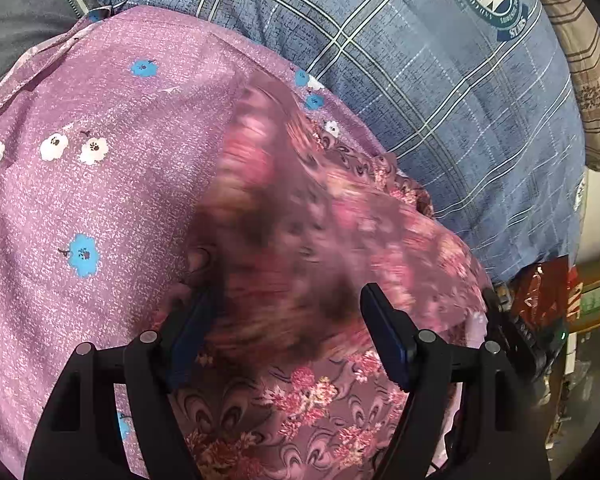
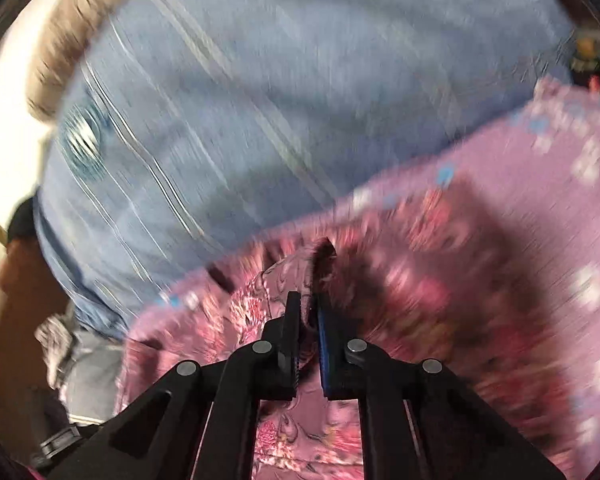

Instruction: Fold small clothes

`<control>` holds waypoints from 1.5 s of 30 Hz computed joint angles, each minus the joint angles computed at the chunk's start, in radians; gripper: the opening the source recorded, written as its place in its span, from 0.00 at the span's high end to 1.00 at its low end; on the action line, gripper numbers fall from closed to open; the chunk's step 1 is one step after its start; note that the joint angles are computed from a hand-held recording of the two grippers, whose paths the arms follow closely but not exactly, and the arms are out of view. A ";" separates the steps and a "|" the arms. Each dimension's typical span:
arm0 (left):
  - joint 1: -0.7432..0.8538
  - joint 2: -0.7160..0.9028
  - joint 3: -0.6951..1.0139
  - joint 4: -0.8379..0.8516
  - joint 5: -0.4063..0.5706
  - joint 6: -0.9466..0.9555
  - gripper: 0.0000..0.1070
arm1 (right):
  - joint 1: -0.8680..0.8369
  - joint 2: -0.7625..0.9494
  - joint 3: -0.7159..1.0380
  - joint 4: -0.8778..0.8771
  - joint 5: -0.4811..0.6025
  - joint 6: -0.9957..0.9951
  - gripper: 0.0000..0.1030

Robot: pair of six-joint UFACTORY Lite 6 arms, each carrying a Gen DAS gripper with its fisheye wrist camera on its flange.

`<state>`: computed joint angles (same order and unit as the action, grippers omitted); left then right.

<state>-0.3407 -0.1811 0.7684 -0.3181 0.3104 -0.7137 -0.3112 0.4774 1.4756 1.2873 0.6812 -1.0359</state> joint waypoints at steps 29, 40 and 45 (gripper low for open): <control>-0.292 -0.244 -0.140 0.418 0.332 -0.485 0.34 | -0.484 -0.236 -0.137 -0.396 0.301 -0.067 0.74; -1.210 -0.667 -0.457 0.587 0.479 -1.417 0.34 | -0.910 -0.220 -0.330 -0.674 0.492 -0.432 0.66; -1.376 -0.481 -0.493 0.669 0.218 -1.646 0.34 | -0.981 -0.170 -0.310 -0.786 0.593 -0.483 0.54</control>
<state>-1.7168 -0.6621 0.2756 0.3513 0.5287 -2.3597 -1.2922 0.3070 1.1660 0.5012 1.2738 -1.5186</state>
